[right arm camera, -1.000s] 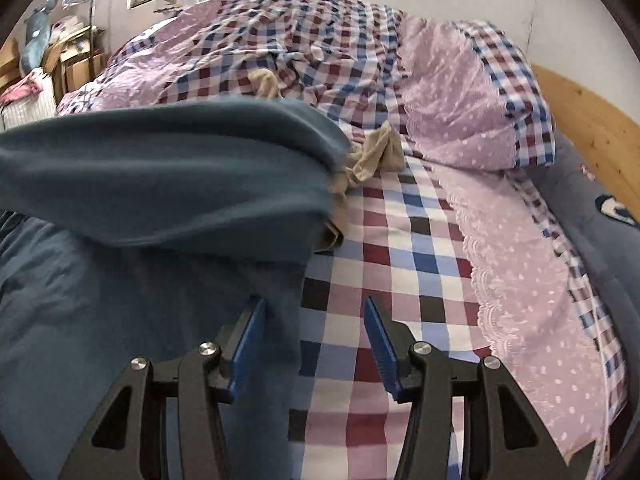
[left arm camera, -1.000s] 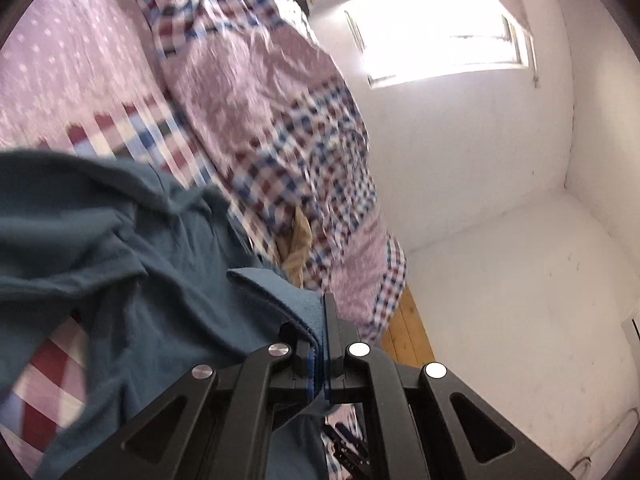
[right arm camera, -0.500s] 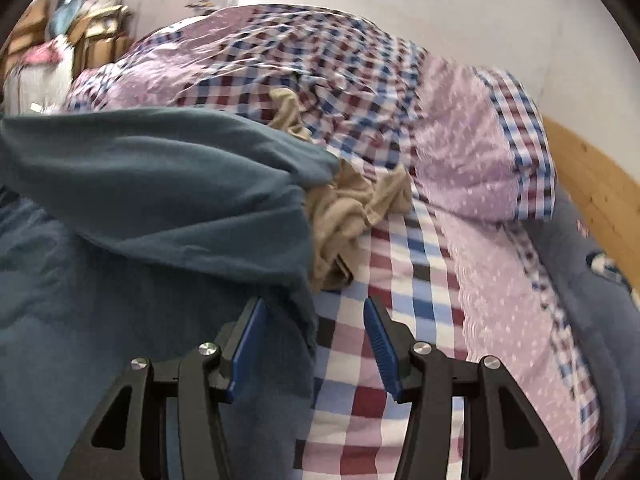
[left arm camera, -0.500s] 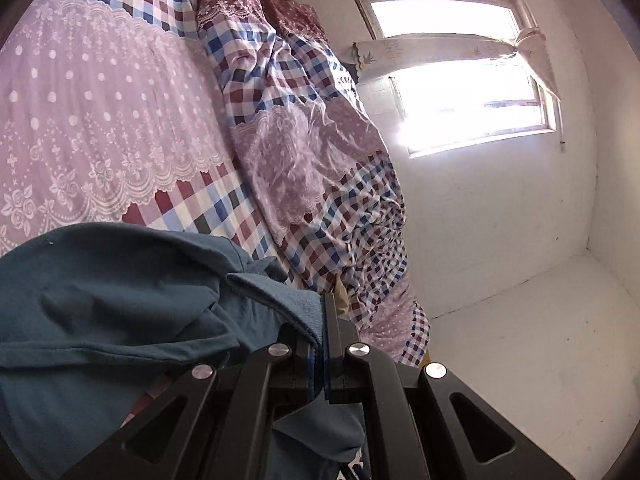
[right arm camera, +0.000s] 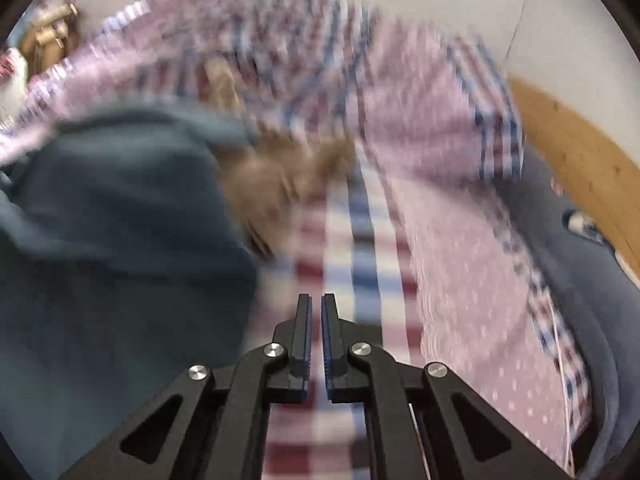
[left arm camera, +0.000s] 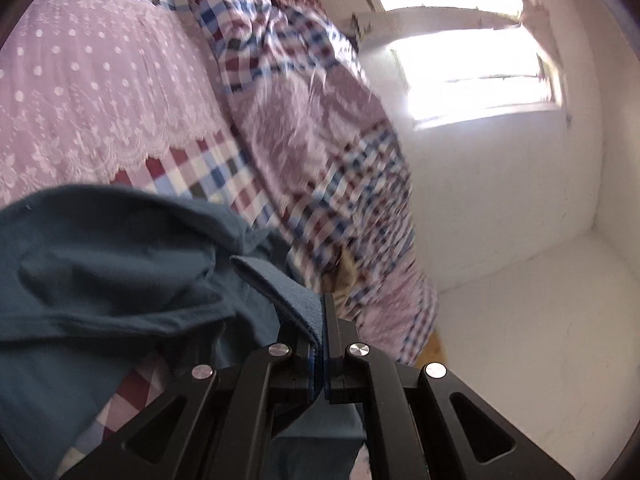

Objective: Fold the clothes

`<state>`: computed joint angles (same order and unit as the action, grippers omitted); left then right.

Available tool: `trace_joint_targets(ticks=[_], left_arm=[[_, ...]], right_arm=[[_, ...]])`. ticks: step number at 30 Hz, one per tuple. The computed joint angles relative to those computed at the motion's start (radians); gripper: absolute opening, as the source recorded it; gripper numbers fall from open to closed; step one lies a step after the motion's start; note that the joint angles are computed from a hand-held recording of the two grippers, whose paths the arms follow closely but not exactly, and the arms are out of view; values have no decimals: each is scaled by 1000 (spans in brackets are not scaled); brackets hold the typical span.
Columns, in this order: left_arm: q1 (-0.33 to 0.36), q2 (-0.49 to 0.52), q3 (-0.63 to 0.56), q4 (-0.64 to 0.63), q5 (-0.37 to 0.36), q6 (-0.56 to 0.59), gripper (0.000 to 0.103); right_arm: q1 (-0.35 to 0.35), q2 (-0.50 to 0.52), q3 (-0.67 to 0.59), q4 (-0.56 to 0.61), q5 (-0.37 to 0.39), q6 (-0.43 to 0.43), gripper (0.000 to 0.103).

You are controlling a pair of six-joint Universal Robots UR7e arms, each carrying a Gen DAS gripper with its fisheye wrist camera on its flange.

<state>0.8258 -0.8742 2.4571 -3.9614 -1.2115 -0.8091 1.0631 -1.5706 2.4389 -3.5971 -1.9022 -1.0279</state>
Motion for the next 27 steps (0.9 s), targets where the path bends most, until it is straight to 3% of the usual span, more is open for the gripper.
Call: trace_joint_targets(ticks=[4, 8, 11, 12, 13, 14, 16, 19, 22, 27], left_arm=[[-1, -24, -12, 197, 35, -49, 1], [-24, -42, -15, 299, 116, -60, 1], [-43, -52, -15, 358, 184, -73, 2], [-47, -57, -10, 363, 205, -79, 6], [-51, -61, -4, 363, 226, -86, 11], [-54, -66, 2, 364, 247, -93, 15], [-75, -72, 29, 315, 326, -108, 40], [-94, -61, 65, 174, 395, -95, 62], [-91, -53, 76, 98, 401, -61, 62], [-73, -58, 74, 94, 386, -35, 62]], right_arm=[[-41, -91, -26, 179, 33, 88, 3], [-4, -159, -81, 362, 95, 181, 6], [9, -191, -153, 574, 224, 294, 32], [11, -190, -179, 634, 272, 328, 52], [10, -180, -204, 676, 315, 357, 56], [10, -166, -230, 713, 352, 387, 56], [16, -119, -285, 771, 397, 466, 56], [11, -34, -392, 880, 452, 582, 56], [5, 57, -506, 990, 491, 668, 56], [18, 166, -617, 1067, 498, 684, 56]])
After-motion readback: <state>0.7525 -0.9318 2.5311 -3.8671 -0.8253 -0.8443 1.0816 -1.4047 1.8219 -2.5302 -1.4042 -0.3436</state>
